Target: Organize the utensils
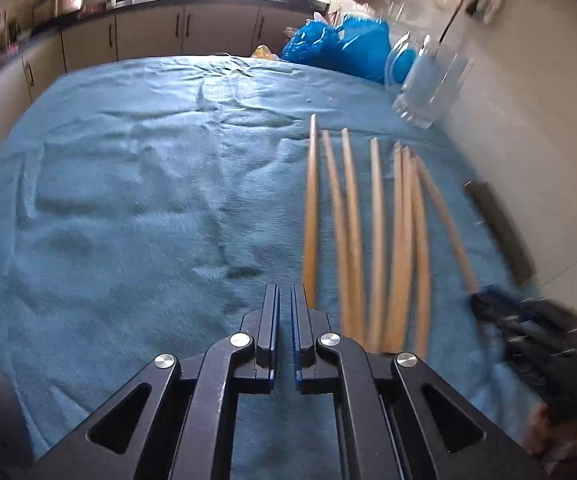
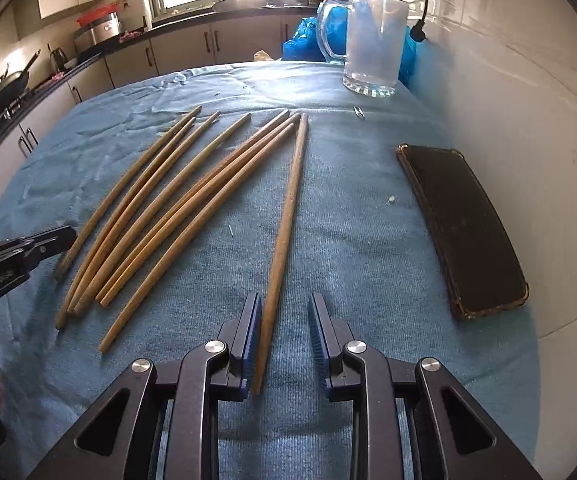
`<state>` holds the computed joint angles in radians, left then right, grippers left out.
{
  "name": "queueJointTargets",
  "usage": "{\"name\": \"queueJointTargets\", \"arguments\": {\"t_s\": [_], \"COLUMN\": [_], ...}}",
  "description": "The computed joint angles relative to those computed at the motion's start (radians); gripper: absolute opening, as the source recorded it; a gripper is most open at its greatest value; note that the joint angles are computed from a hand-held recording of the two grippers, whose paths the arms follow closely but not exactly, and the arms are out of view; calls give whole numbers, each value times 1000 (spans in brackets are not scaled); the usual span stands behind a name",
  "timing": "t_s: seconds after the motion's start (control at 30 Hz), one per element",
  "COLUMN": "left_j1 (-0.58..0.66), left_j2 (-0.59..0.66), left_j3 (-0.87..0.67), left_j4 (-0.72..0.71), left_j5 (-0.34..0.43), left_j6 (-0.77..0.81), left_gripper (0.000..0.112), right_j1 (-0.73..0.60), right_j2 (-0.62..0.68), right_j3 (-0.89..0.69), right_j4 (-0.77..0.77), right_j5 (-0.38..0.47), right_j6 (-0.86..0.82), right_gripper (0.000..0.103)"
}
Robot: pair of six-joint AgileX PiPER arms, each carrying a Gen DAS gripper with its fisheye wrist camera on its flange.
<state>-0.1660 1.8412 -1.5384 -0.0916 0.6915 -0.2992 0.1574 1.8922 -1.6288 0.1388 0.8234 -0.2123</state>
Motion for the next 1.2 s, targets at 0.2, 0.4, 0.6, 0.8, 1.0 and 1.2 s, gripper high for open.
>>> {"name": "queueJointTargets", "arguments": {"t_s": [0.2,0.4,0.6,0.8,1.0,1.2], "left_j1": [2,-28,-48,-65,-47,-56], "left_j2": [-31,32,92,66,-113,-331], "left_j3": [26,-44,-134,-124,104,342], "left_j4": [-64,-29,78,124,17,-67], "left_j5": [-43,3,74,137,146,144], "left_j6": [66,67,-38,-112,-85,-13], "left_gripper": [7,7,0,0,0,0], "right_j1": [-11,-15,-12,5,-40,-130], "right_j2": [1,-14,-8,27,-29,-221], "right_j3": [-2,28,16,-55,6,238], "right_j4": [37,49,37,1,70,138], "right_j5": [7,-19,-7,63,129,177], "right_j6": [-22,-37,-34,-2,-66,-233], "right_gripper": [27,27,27,8,7,7]}}
